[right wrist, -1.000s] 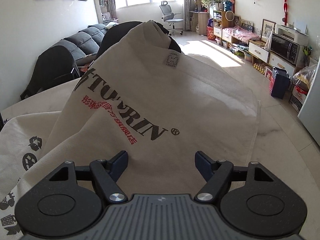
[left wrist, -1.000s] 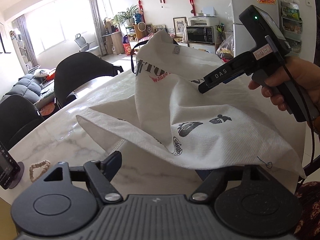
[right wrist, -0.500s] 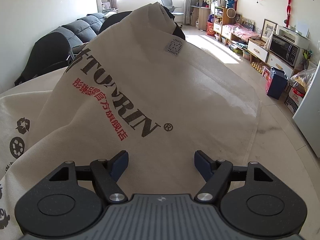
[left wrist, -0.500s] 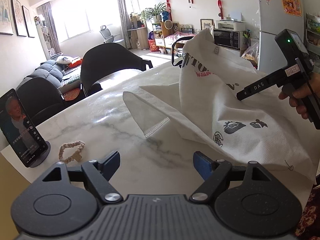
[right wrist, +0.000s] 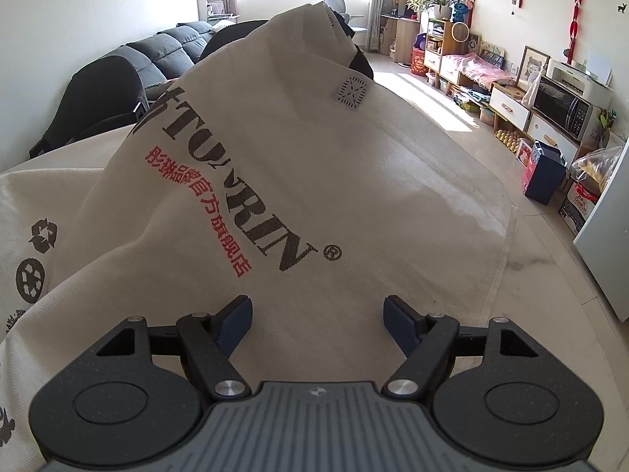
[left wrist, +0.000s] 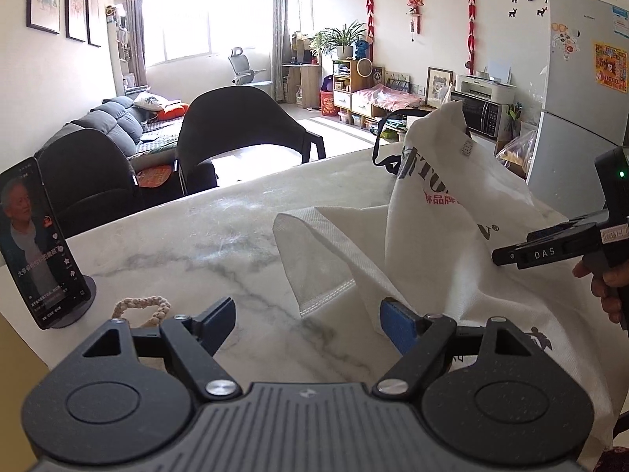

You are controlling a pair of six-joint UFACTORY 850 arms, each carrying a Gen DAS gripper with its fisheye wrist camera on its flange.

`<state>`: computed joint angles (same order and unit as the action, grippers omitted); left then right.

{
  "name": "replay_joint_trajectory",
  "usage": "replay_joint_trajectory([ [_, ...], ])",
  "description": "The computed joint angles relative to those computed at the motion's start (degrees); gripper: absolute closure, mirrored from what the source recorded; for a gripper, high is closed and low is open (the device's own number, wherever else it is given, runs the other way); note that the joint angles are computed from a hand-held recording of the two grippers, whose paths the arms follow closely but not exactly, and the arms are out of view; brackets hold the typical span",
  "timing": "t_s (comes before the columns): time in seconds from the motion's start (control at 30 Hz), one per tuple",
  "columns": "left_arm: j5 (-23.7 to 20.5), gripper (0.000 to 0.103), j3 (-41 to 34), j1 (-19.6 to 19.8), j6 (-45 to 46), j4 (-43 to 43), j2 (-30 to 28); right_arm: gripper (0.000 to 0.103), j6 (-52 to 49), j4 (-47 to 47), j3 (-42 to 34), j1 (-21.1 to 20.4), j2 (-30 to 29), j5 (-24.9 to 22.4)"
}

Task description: Fold shopping bag

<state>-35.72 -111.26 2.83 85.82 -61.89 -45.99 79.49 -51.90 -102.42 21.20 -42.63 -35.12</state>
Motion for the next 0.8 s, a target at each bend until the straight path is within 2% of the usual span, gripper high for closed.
replay_joint_trajectory([
  [0.13,0.99,0.022,-4.66,-1.07,-6.87,2.71,-2.98,0.024,-0.18,-0.24,-0.04,0.04,-0.03,0.12],
  [0.3,-0.95,0.022,-11.49,-1.87,-15.67,6.65,-7.16,0.023,-0.40,-0.55,-0.07,0.10,-0.07,0.28],
  [0.63,-3.64,0.022,-18.98,-2.56,-21.03,8.45,-11.79,0.023,-1.07,-1.20,-0.12,0.05,-0.16,1.07],
  [0.7,-5.40,0.024,-22.39,-2.49,-23.85,9.72,-13.76,0.023,-1.05,-1.50,0.14,0.02,-0.05,1.54],
  [0.8,-7.87,0.033,-26.85,-2.54,-27.55,11.58,-16.23,0.023,-1.37,-1.72,-0.23,-0.08,-0.32,1.93],
])
